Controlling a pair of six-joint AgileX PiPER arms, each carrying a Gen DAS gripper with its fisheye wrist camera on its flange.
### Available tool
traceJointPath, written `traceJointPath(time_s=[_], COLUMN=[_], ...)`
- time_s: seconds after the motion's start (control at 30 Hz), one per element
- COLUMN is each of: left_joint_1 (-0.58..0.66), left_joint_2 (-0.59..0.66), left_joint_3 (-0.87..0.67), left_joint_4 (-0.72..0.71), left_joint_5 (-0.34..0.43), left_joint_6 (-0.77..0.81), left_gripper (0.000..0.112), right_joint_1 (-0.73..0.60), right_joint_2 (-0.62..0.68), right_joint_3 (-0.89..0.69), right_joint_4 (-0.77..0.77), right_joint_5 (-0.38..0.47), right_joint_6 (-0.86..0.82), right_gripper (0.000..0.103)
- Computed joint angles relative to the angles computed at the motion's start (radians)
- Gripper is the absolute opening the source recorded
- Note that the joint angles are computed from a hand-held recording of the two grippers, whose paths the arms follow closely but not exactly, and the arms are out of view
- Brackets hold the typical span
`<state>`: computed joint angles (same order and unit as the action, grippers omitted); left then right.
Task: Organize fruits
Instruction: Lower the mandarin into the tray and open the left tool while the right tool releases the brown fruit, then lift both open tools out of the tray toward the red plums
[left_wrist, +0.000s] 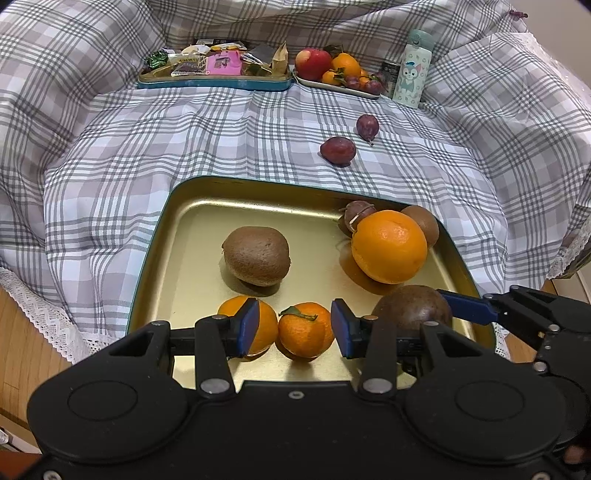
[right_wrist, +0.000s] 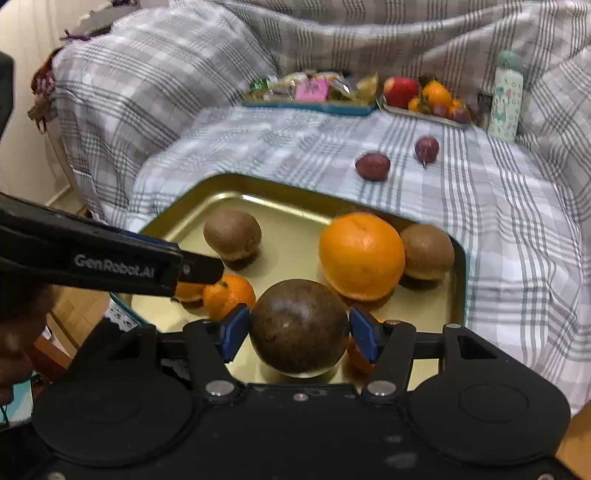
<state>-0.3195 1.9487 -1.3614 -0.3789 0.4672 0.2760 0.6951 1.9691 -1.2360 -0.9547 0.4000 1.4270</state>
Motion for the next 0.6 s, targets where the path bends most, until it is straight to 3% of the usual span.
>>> traceJointPath(time_s=[0.2, 0.6], left_joint_1=[-0.001, -0.011], left_joint_2=[0.005, 0.014], left_joint_3=[-0.011, -0.042], left_joint_4=[0.002, 0.022], left_joint_5=[0.009, 0.027], left_joint_6=[-0.005, -0.021], left_gripper=[0.050, 0.050], right_joint_1=[0.003, -0.030], right_joint_2=[0.016, -0.013], right_joint_3=[-0.030, -0.020], right_joint_4=[0.002, 0.051], right_joint_5=[0.031, -0.001], right_joint_6=[-0.002, -0.028], right_gripper=[0.059, 0.059])
